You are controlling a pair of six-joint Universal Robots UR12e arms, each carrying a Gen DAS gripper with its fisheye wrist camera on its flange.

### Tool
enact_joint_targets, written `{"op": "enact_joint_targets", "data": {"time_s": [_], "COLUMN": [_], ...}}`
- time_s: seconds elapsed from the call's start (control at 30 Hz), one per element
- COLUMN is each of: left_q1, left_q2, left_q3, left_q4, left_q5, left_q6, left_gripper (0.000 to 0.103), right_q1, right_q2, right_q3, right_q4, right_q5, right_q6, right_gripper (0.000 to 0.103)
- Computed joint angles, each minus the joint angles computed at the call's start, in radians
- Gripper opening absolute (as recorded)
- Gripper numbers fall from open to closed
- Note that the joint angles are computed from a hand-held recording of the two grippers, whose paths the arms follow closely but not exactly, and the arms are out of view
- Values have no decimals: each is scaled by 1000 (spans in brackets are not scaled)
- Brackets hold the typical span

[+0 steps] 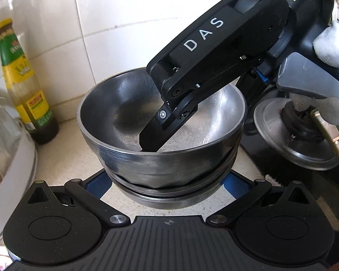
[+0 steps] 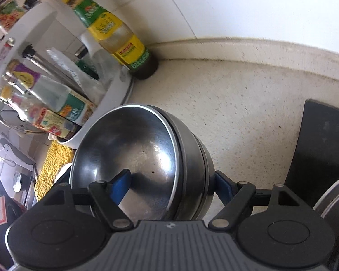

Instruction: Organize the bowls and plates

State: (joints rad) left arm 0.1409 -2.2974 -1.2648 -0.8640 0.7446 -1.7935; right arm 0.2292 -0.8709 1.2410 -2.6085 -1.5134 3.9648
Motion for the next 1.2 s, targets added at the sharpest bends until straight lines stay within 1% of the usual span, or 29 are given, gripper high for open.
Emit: {"op": "enact_joint_targets", "data": {"time_s": [0.13, 0.33, 0.5, 0.7, 0.93, 1.13, 1.2], "left_q1": [17, 51, 80, 115, 161, 199, 206], "left_q2": [21, 43, 51, 39, 26, 3, -11], "left_q3": [-18, -38, -35, -6, 26, 73, 95], "left_q4": [12, 35, 33, 34, 37, 38, 36], "left_q5": [-26, -53, -58, -62, -52, -34, -23], "left_q6": [-7, -23, -33, -57, -84, -99, -107], "left_gripper": [103, 103, 103, 103, 103, 103, 103], "right_q1": [18, 46, 69, 97, 131, 159, 167], "right_q2": [1, 25, 64, 126, 231, 355, 406], "right_q3": [-35, -109, -200, -323, -518, -751, -846], "right_q4": [31, 69, 123, 186, 274, 377, 419], "right_q5": [-25, -48, -55, -51, -27, -9, -4], "right_q6": [-18, -42, -61, -80, -101, -125, -123], "right_gripper": [93, 93, 93, 93, 93, 93, 93]}}
